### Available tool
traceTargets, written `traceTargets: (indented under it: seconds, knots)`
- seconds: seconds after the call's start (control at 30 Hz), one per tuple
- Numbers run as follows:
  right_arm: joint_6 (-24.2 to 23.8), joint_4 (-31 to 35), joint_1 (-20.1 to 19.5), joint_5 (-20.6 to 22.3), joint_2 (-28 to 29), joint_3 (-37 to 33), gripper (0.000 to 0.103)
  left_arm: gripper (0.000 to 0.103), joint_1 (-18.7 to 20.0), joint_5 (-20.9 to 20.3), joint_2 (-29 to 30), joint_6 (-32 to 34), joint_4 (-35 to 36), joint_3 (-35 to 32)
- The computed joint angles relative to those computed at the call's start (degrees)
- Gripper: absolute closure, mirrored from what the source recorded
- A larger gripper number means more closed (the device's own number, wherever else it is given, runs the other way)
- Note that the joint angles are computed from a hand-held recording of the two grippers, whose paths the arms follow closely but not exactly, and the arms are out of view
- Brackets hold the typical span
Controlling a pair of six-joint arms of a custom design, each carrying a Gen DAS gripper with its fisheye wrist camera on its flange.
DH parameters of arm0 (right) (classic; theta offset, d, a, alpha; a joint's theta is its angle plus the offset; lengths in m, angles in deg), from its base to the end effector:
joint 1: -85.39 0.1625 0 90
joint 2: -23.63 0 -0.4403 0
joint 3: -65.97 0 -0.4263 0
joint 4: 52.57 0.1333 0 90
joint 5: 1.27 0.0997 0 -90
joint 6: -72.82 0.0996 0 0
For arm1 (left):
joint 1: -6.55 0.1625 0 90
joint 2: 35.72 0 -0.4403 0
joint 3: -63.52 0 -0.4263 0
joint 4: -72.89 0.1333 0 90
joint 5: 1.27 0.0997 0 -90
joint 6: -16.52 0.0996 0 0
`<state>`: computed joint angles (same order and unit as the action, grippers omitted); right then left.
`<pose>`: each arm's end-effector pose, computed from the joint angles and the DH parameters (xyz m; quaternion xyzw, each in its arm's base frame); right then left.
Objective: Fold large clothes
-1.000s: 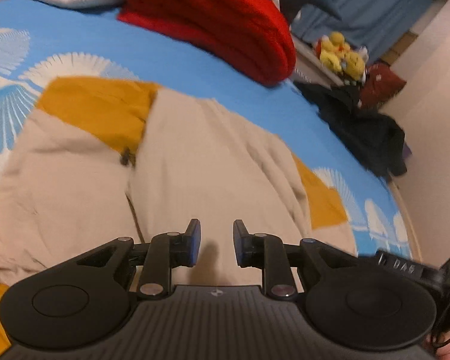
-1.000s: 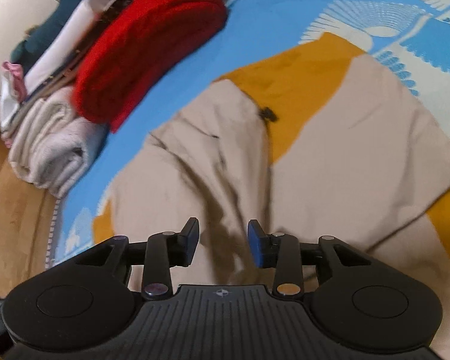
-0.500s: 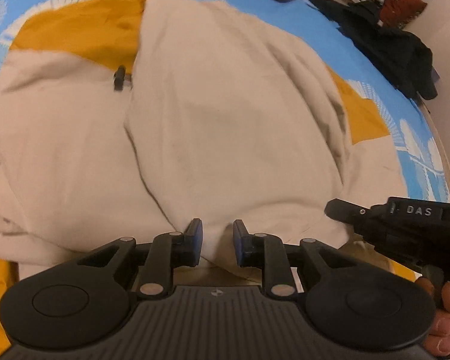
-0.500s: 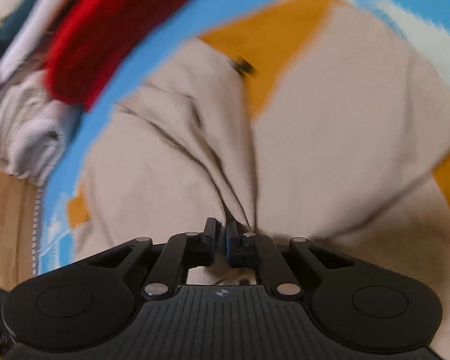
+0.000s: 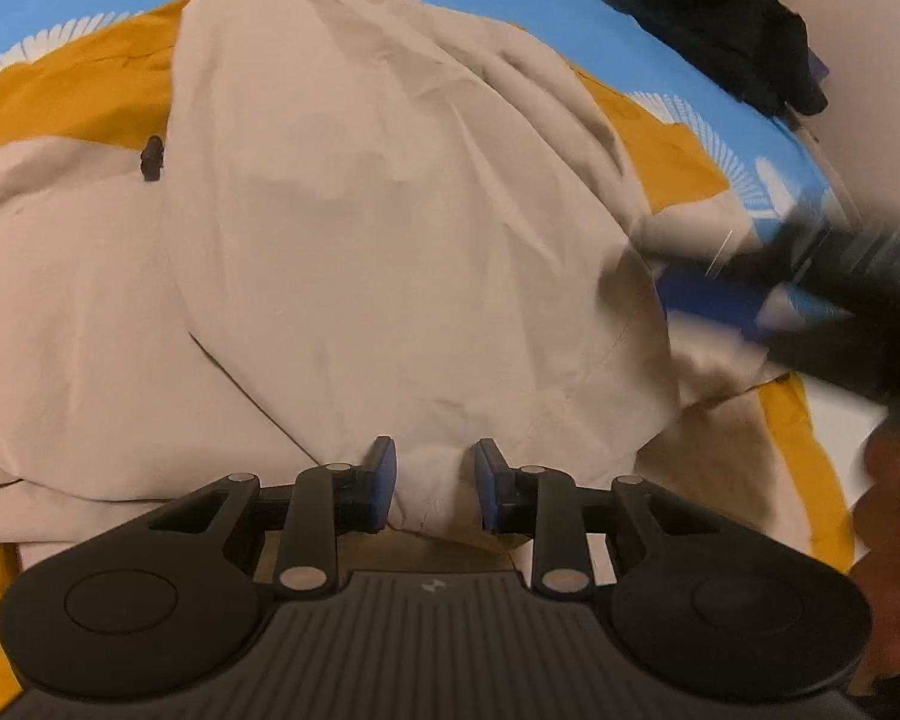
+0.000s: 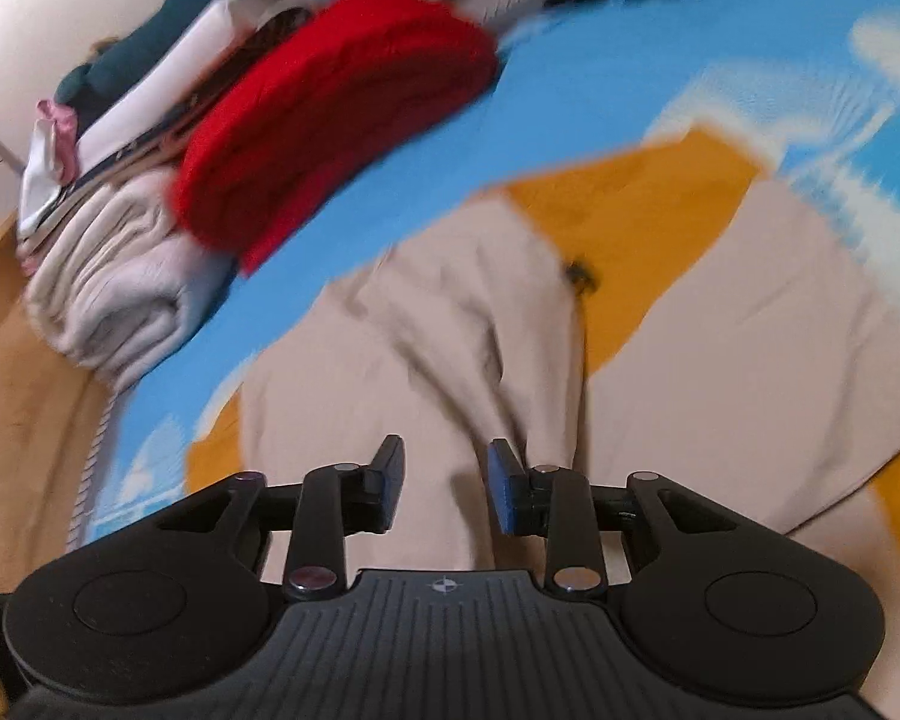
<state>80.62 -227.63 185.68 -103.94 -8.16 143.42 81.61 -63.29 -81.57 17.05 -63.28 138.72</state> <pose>0.2545 -0.7780 0.0778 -0.0169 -0.9363 0.3472 0.0499 -0.0321 -0.8186 0.2141 0.0942 0.9559 -0.1708 0.2195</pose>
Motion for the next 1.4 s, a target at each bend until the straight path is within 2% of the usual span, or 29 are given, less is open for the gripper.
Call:
traceTargets:
  seconds: [0.03,0.1,0.23,0.33,0.4,0.47,0.53,0.6,0.63,0.67,0.73,0.8,0.9,1.07,1.13,1.2,1.3,1.4]
  knots:
    - [1.23,5.1,-0.25,-0.31,0.03,-1.04,0.067,0.071,0.12,-0.82,-0.21,-0.25,-0.67,-0.05]
    - [2.18,13.3,-0.01,-6.19,0.82,-3.19,0.075,0.071,0.34,-1.89,-0.9,0.32,-5.0,0.79]
    - [1.87,11.71,0.4,-8.56,0.77,-3.07,0.075,0.071,1.12,-0.16,-1.56,-2.44,-9.71,1.05]
    - [0.19,9.21,0.98,-10.4,1.19,-3.47,0.063,0.075,1.62,3.41,-1.05,-6.32,-4.11,-0.45]
    - [1.44,10.26,0.92,-11.73,1.42,-3.92,0.059,0.075,1.28,4.17,-1.28,-5.85,-4.25,-0.16]
    - [2.53,8.58,0.97,-11.94,1.28,-3.21,0.059,0.073,0.65,3.97,-1.76,-4.6,-6.35,0.65]
    - [0.52,5.02,1.43,-12.15,1.37,-2.7,0.059,0.071,0.59,2.2,-2.83,-3.41,-7.92,1.93]
    - [-1.26,2.94,1.43,-10.58,1.23,-2.12,0.057,0.071,0.7,3.01,-2.68,-4.86,-5.11,1.38]
    - [-0.16,4.93,0.97,-10.06,0.55,-1.63,0.056,0.071,0.62,4.38,-2.6,-5.99,-2.4,0.87]
    - [2.27,8.44,0.73,-11.28,0.65,-2.51,0.056,0.071,0.36,6.0,-2.17,-6.79,-0.24,0.21]
    - [7.49,12.71,0.37,-14.41,0.45,-2.88,0.057,0.071,-0.47,8.42,-3.02,-6.63,-1.26,1.15]
    - [8.05,10.06,0.88,-16.38,-0.06,-2.07,0.058,0.071,-1.18,7.98,-4.54,-5.54,-4.35,2.42]
    - [0.5,0.78,2.55,-17.25,-0.49,-0.94,0.057,0.071,-2.78,7.34,-7.72,-1.56,-11.82,5.35]
    - [-13.64,-16.26,4.75,-13.8,-2.69,2.41,0.057,0.071,-5.24,7.31,-13.08,6.32,-23.75,11.14]
    - [-18.43,-20.57,5.3,-11.48,-4.23,4.33,0.058,0.071,-6.06,7.39,-16.29,9.46,-28.18,14.83]
    - [-21.08,-23.47,5.75,-8.83,-6.5,7.23,0.058,0.071,-6.7,7.99,-20.47,11.75,-32.23,19.35]
    - [-24.08,-29.03,6.52,-7.79,-10.62,13.44,0.058,0.071,-7.57,10.58,-28.0,9.83,-34.33,27.25]
    - [-23.99,-35.63,7.83,-10.22,-15.49,21.51,0.058,0.071,-8.25,12.55,-36.28,5.45,-32.35,34.66]
